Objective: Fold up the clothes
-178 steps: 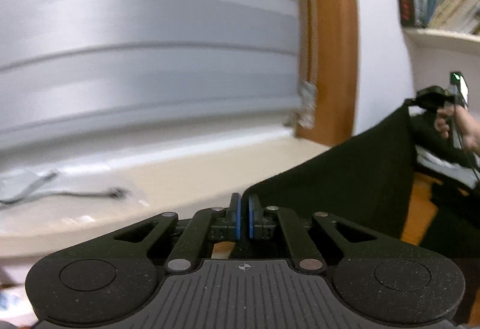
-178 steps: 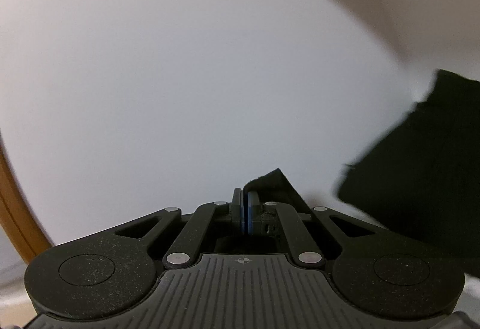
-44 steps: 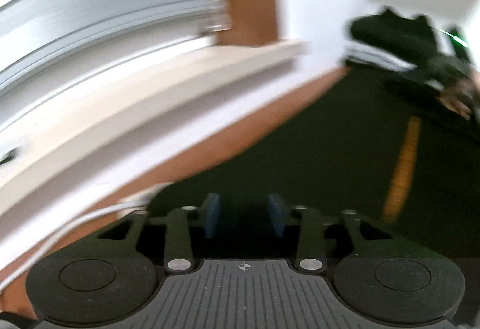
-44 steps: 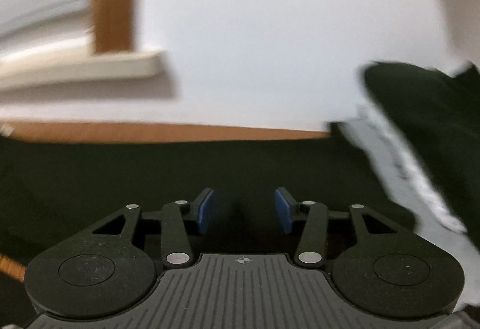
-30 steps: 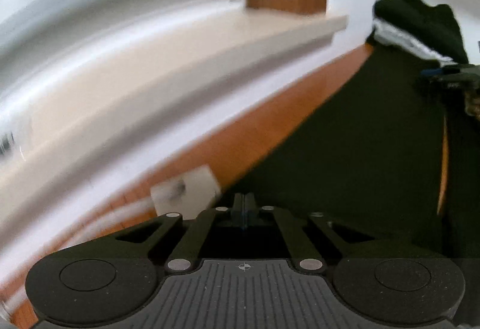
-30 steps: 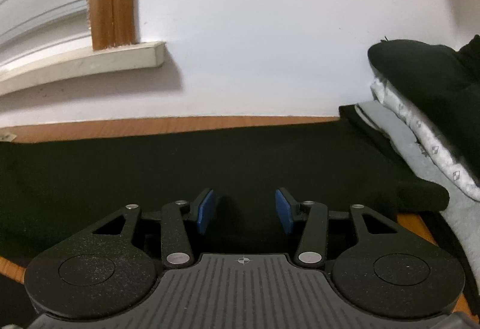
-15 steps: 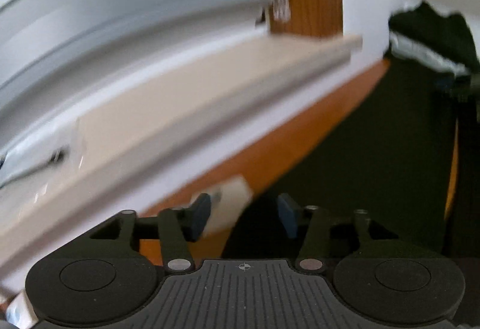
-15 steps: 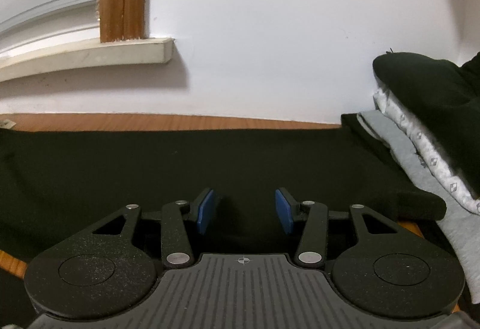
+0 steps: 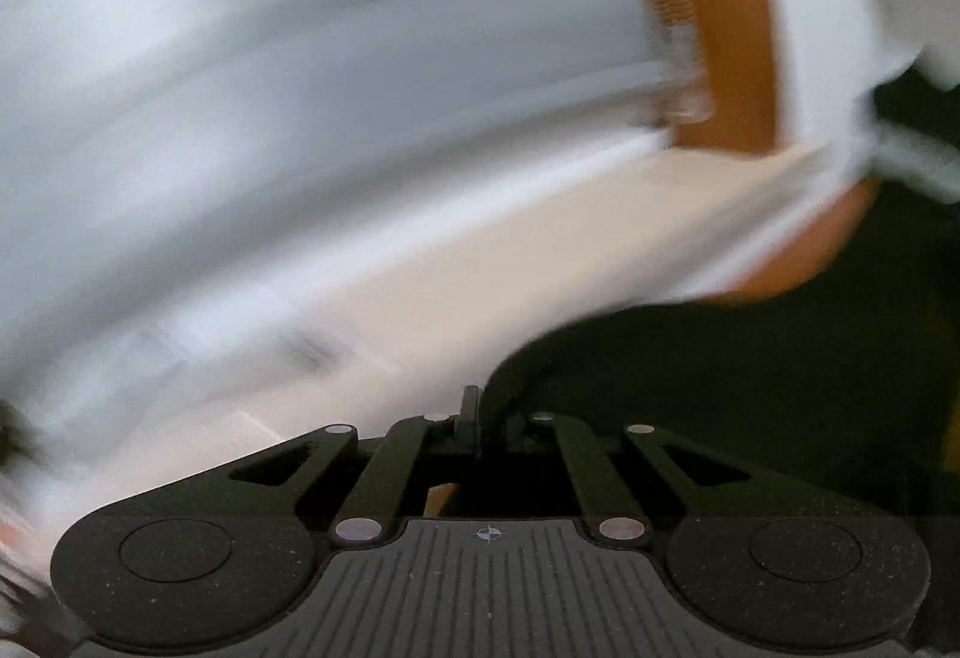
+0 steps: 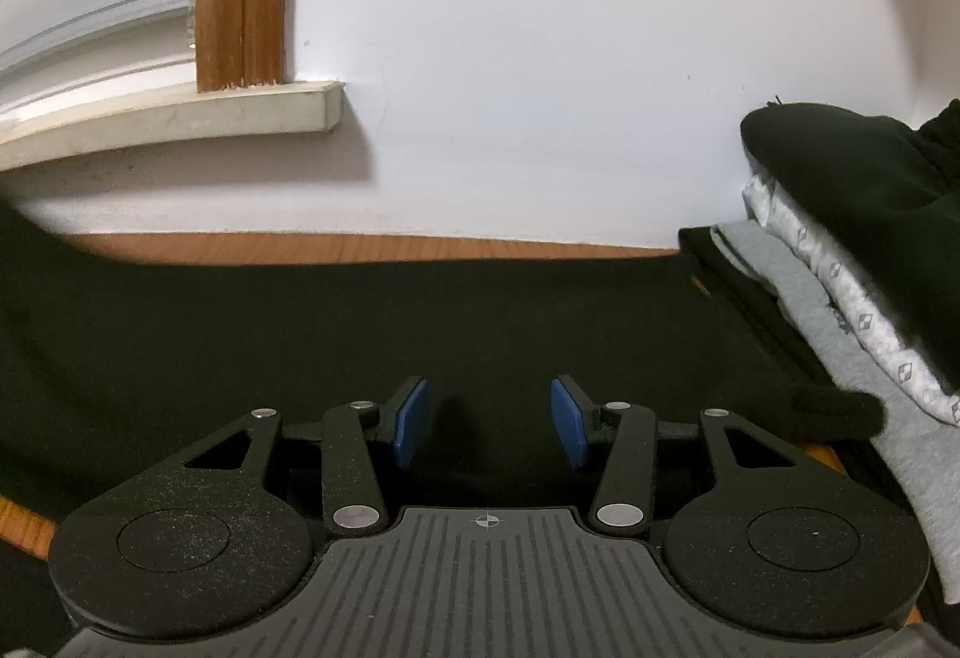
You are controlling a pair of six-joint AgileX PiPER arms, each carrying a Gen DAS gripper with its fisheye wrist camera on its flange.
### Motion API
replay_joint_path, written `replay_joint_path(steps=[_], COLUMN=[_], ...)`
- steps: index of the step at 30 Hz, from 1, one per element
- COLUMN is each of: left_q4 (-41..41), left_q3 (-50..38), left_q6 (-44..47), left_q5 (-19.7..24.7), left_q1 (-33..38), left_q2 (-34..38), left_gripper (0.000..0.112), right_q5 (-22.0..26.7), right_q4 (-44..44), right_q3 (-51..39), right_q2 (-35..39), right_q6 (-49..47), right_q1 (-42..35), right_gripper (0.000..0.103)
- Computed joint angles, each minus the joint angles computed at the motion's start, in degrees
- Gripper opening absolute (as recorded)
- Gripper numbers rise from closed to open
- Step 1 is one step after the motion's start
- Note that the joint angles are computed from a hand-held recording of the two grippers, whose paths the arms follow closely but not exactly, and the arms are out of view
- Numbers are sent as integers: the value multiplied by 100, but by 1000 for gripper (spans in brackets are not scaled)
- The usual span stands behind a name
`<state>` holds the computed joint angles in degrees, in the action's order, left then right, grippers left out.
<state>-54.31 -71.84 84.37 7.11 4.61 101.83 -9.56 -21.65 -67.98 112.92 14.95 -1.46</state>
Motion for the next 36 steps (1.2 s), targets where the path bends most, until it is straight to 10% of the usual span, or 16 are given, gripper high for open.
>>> replay_joint_path(steps=[4, 12, 19, 23, 32, 36], left_q4=[1501, -263, -634, -874, -663, -683], left_q3=[-299, 582, 719, 473, -453, -266], left_q6=[-1557, 375, 1103, 1123, 74, 280], left_q5=[700, 1581, 2554, 3124, 4615, 4532], left_q1=[172, 1653, 3379, 4049, 4215, 4041], left_q2=[305, -493, -618, -137, 927, 796], left_gripper=[18, 60, 63, 67, 64, 12], right_q5=[-14, 72, -718, -673, -182, -186], right_q4=[820, 1217, 4085, 3937, 4265, 3851], right_q3=[35, 13, 422, 360, -308, -315], right_q2=[-8, -12, -260, -359, 285, 272], right_q6=[-763, -1213, -4657, -4433, -4978, -4500], right_q1=[54, 103, 675, 1225, 1972, 1877], right_gripper=[47, 49, 52, 53, 58, 58])
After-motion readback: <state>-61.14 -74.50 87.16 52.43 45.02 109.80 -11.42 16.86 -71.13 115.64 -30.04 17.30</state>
